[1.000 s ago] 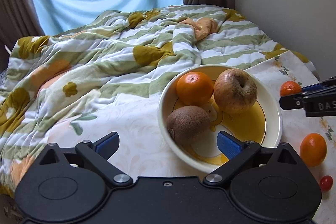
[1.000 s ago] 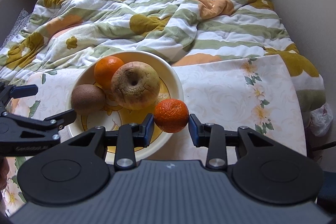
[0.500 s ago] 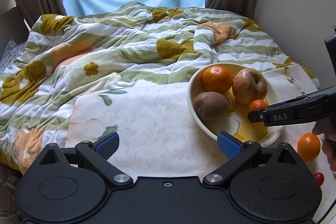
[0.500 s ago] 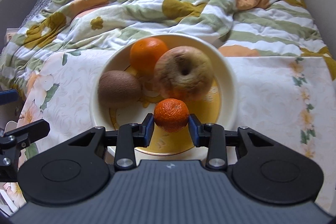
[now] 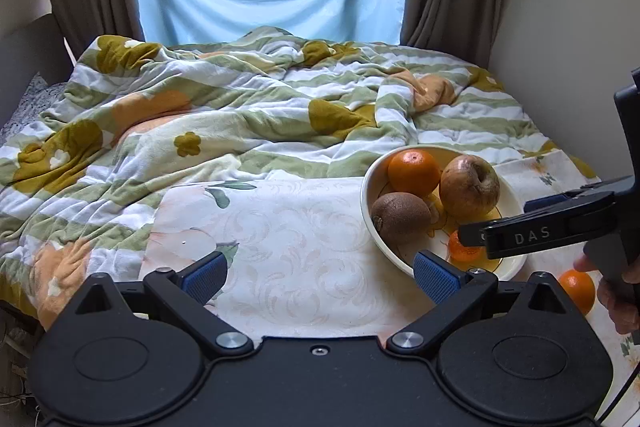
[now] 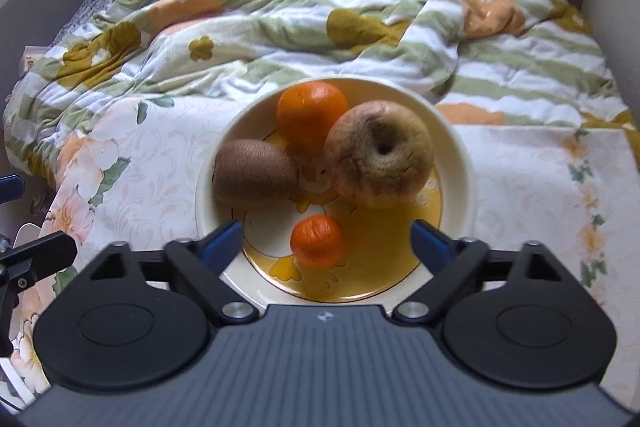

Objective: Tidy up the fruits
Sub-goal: 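Carry the kiwi and mandarin into the white bowl and open both tools, then move both tools back toward the remaining fruits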

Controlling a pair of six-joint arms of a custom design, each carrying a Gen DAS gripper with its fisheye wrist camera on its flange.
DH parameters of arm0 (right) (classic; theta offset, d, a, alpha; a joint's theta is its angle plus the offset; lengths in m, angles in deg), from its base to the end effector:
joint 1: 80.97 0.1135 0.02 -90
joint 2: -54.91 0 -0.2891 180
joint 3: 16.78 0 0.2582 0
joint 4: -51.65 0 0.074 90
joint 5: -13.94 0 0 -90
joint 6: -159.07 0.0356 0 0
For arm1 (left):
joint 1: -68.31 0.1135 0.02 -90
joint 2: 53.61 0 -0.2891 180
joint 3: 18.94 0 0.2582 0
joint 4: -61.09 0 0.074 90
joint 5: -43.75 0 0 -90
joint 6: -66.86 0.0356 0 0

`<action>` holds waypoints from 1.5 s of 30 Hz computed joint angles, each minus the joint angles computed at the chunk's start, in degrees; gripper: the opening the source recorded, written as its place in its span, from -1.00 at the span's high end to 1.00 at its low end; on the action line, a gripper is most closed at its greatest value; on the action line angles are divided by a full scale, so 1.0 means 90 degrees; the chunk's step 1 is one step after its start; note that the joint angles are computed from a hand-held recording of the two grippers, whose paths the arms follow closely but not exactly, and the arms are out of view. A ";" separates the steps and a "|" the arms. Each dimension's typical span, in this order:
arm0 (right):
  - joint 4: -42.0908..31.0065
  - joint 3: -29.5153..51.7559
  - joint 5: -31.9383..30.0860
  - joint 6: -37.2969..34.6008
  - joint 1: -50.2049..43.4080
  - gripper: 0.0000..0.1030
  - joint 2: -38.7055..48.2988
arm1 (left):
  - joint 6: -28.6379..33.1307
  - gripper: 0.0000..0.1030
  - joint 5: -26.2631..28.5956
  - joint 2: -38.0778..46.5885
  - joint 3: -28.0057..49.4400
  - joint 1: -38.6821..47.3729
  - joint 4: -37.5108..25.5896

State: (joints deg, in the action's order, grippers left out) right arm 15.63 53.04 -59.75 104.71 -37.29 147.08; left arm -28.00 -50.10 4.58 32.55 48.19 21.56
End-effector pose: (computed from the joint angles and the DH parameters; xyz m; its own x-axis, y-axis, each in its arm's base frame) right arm 0.2430 0.2182 0.2121 -0.8246 -0.0142 -0.5655 -0.0933 0.9894 0.1113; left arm 0.1884 -0.0665 0.2500 -0.7010 0.1668 -0.6934 0.2411 0.9705 -0.0103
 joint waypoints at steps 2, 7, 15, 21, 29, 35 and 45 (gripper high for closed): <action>-0.0111 -0.0021 0.0040 0.0025 0.0015 -1.00 -0.0126 | -0.0078 -0.97 -0.0048 -0.0071 0.0030 -0.0035 -0.0090; -0.0337 -0.0141 0.0172 0.0240 0.0088 -1.00 -0.0525 | -0.0163 -0.97 -0.0148 -0.0402 0.0035 -0.0147 -0.0307; -0.0916 -0.0304 0.0822 0.0728 0.0744 -1.00 -0.1315 | -0.0550 -0.97 -0.0829 -0.1313 0.0058 -0.0722 -0.0943; -0.1559 -0.0427 0.1438 0.1169 0.1365 -1.00 -0.2063 | -0.1192 -0.97 -0.1724 -0.1894 0.0236 -0.1727 -0.1597; -0.3166 -0.0416 0.2487 0.2594 0.2705 -1.00 -0.2928 | -0.3303 -0.97 -0.3830 -0.2181 0.0564 -0.4453 -0.3139; -0.4742 -0.0401 0.3175 0.4397 0.4092 -1.00 -0.3217 | -0.5968 -0.97 -0.5092 -0.1700 0.0812 -0.6639 -0.4741; -0.6178 -0.1067 0.3349 0.6925 0.5903 -1.00 -0.3065 | -0.7851 -0.97 -0.5210 -0.0836 0.0382 -0.7939 -0.4973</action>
